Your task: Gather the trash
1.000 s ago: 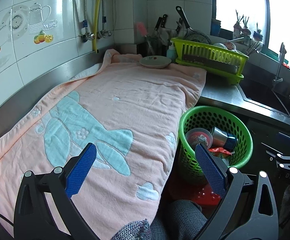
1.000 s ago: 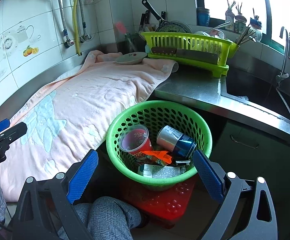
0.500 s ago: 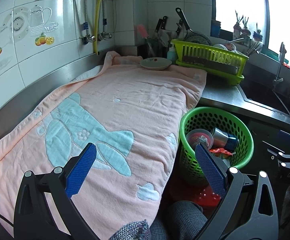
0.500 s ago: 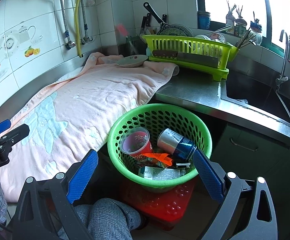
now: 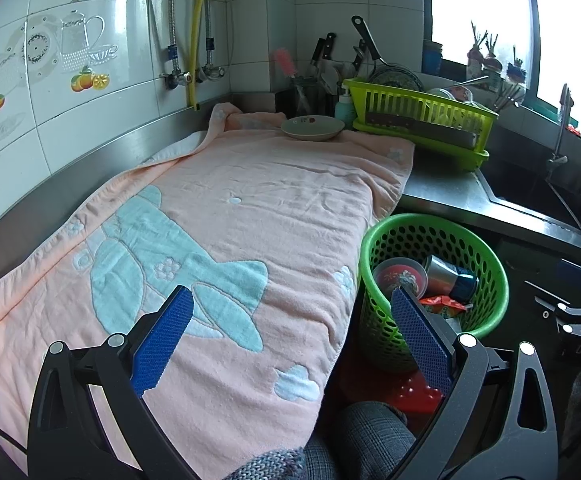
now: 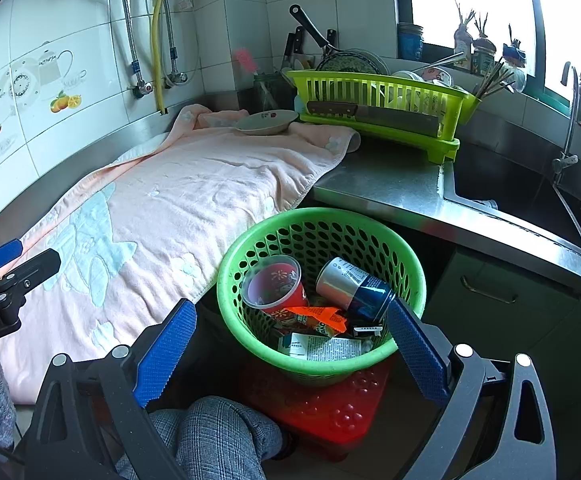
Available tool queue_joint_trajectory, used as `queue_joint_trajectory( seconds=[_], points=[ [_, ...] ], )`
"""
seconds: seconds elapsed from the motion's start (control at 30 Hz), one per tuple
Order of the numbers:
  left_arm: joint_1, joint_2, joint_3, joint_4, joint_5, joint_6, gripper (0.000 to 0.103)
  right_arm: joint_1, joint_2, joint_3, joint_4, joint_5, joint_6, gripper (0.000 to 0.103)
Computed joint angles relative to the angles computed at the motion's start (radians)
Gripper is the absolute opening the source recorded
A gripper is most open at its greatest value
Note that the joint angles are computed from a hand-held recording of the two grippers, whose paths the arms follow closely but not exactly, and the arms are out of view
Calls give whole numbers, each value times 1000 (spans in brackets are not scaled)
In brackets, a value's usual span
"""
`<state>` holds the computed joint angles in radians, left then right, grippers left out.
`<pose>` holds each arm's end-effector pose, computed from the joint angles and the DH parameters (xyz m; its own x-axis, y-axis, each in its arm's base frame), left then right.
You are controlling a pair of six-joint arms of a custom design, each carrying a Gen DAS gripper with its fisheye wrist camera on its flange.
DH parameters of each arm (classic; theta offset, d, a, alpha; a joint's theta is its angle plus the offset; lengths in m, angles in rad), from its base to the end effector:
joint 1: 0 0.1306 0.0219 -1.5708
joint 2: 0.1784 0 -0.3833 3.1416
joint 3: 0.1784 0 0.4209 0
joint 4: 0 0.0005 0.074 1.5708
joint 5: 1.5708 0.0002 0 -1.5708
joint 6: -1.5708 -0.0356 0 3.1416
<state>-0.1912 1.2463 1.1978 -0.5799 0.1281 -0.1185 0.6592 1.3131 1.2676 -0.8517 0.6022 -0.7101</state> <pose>0.4652 -0.0952 0.4250 -0.5388 0.2237 -0.8122 0.3562 0.9342 0.0211 0.3892 0.2754 0.4127 -0.6154 0.2028 -0.7616 0.2319 0.9702 0.0709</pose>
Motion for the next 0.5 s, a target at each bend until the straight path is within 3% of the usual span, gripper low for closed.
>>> queue_joint_trajectory(
  seconds=[0.5],
  points=[
    [9,-5,-8,-2,-12,14,98,3,11,9,3,-5,4,93]
  ],
)
